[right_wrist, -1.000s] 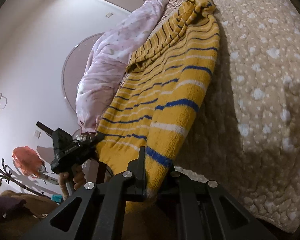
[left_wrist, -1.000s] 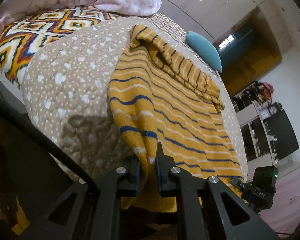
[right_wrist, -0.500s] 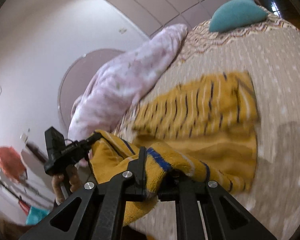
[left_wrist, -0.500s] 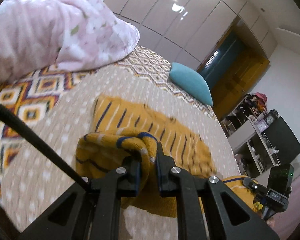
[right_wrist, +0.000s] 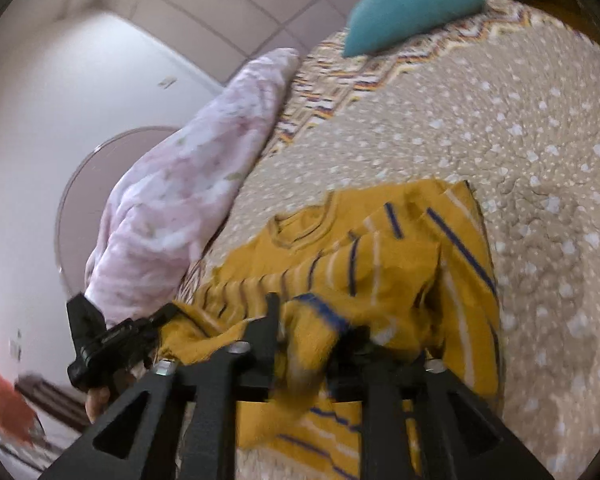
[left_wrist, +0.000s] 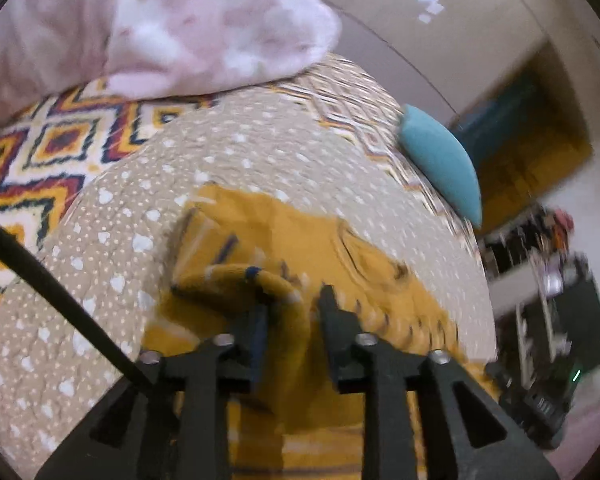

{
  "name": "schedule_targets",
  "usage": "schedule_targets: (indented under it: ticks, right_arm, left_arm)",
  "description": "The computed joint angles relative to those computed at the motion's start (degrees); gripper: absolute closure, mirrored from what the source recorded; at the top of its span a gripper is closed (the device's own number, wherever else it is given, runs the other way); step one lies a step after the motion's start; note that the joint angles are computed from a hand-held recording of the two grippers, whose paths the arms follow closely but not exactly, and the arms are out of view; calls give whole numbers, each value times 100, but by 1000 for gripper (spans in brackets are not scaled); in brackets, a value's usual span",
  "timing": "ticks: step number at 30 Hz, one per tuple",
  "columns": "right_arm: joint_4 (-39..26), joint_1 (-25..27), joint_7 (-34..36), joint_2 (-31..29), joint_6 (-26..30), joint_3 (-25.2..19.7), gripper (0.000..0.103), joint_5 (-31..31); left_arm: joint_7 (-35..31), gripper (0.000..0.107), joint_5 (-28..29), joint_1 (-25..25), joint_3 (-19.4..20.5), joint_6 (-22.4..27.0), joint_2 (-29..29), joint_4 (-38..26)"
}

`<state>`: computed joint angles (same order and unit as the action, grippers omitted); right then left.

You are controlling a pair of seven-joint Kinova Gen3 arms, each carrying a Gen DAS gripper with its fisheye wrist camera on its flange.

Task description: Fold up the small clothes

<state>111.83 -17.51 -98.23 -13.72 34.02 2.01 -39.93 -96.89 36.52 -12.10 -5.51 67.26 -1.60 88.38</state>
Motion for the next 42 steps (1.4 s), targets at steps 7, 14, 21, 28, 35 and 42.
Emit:
schedule_targets:
  ticks: [7,14,21,28,35,42]
  right_arm:
    - [-306,524,344,1039,16,263,49,-887]
    - [-548,1179,144,1221,-68,-187,32,-655]
    - [-327,1189,120,672,227,-87,31,-144]
    - [529,841,241,-569,596,-98,27,458]
    - [1293,263,-356,-1098,358,-240,32,856]
    - [939,839,-942,-939,982,-522,90,1551]
  left_arm:
    - [307,66,455,841,-1263,-6,751,-465]
    - [-86,54,-205,1136,-1288,-238,575,-439]
    - [-850,49,-363,1314,-1430,-196,169,17]
    - [-2249,32,-40,776,-1543,126,-478,1004]
    - [-2925,77,233,-820,-319,928,-196,1181]
    - [-2237,95,-1150,-2015,1539,574,-810,635]
